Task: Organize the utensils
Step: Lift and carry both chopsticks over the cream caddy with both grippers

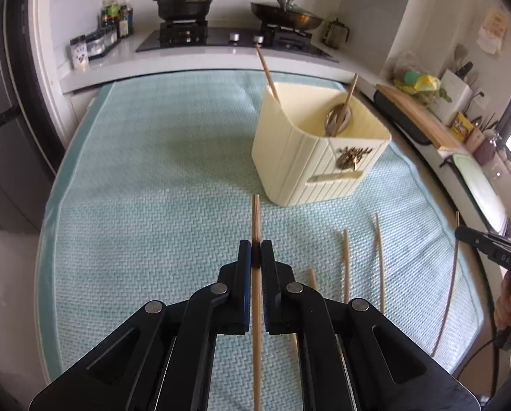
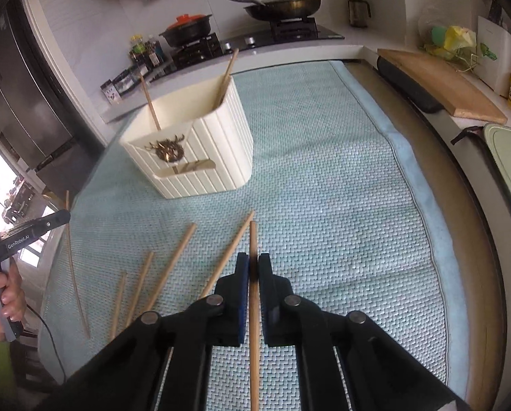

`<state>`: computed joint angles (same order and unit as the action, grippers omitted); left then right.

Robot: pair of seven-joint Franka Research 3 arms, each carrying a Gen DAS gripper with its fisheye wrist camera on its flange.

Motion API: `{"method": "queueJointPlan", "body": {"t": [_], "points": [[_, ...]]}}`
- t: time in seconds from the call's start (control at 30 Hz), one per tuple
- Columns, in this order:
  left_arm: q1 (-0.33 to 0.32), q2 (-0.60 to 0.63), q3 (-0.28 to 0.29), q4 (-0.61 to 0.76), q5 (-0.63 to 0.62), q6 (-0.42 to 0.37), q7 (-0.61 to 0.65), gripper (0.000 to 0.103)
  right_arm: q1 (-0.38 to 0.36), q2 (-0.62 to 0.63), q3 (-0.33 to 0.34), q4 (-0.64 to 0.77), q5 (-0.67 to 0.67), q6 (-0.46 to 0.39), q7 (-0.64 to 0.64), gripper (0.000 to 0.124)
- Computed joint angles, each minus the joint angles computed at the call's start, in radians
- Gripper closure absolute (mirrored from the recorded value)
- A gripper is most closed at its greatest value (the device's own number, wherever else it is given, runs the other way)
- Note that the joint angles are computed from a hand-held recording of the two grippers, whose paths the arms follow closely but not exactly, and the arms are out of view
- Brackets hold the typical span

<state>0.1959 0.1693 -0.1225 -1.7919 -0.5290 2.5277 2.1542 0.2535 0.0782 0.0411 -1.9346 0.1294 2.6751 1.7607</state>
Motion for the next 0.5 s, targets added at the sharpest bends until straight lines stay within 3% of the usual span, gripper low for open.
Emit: {"method": "queueJointPlan", "body": {"t": [0.2, 0.5], "points": [[0.007, -0.061, 0.012, -0.025, -0.104, 0.014, 0.073, 0.099, 0.013, -0.107, 0.019, -0.109, -0.039, 0.099, 0.045, 0.118], [-0.024, -0.124, 0.048, -0.061, -0.19, 0.026, 0.115, 0.1, 0.0, -0.168, 0.054, -0.159, -0.131, 0.202, 0.099, 0.118]]}}
